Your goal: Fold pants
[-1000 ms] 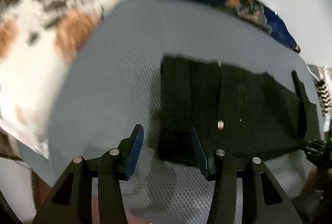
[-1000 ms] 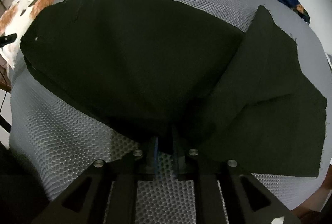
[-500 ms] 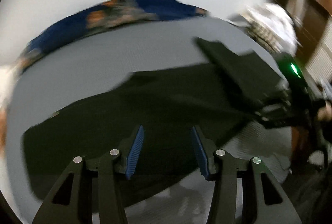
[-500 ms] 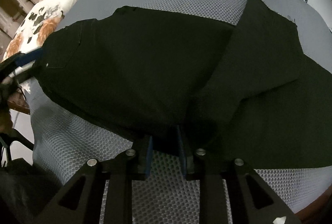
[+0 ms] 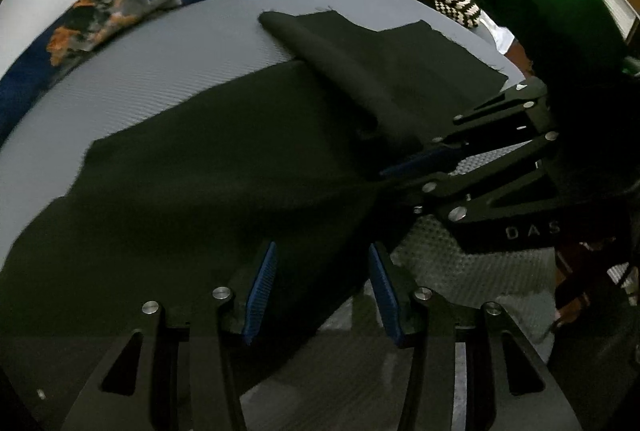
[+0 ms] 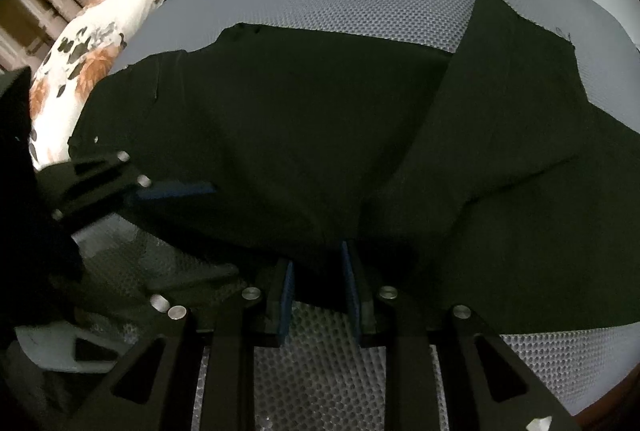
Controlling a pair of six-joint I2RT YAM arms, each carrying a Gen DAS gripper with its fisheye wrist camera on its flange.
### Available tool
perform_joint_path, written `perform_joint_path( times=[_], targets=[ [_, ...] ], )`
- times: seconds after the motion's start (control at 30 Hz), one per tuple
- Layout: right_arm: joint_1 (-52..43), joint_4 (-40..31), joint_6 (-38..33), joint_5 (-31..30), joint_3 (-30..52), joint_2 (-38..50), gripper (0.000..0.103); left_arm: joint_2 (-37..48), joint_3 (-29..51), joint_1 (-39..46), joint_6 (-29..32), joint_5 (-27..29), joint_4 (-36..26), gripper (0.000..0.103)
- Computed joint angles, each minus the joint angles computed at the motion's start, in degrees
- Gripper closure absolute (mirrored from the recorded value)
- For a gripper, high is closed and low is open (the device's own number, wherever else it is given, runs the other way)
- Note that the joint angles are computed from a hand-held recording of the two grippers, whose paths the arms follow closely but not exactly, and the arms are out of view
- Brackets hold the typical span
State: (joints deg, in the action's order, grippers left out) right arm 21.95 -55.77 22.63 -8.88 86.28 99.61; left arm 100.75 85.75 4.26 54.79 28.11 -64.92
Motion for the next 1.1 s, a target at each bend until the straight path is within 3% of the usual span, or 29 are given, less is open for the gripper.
perform_joint_path(
  times=[0.13, 0.23, 0.3, 0.63, 0.83, 1.1],
  targets=[
    [-0.2, -1.4, -1.3, -1.0, 0.7, 0.0, 0.079, -0.9, -3.7, -2.1, -2.5, -2.3, 5.2, 0.085],
    [-1.8, -2.7, -2.6, -3.8, 0.7, -1.7, 0.069, 0.7, -2.2, -1.4, -3.6, -1.1, 3.8, 0.091],
    [-3.4, -3.1, -3.0, -4.0, 0.8, -3.2, 0.063, 1.1, -1.6, -1.3, -4.4, -0.6, 3.3, 0.092],
    [-21.7, 1.4, -3.6, -3.7, 2.5, -1.1, 0.061, 3.3, 0.9, 0.5, -5.8, 2.8, 0.0, 0.092],
    [-32.6, 5.4, -2.9, -8.4, 6.6, 5.8, 0.061, 4.2, 1.7, 0.5, -6.7, 2.8, -1.0, 0.092],
    [-37.1, 6.7, -2.5, -12.3, 15.2, 16.4, 0.063, 7.5, 5.3, 1.1, -7.8, 3.5, -4.3, 0.092]
  ],
)
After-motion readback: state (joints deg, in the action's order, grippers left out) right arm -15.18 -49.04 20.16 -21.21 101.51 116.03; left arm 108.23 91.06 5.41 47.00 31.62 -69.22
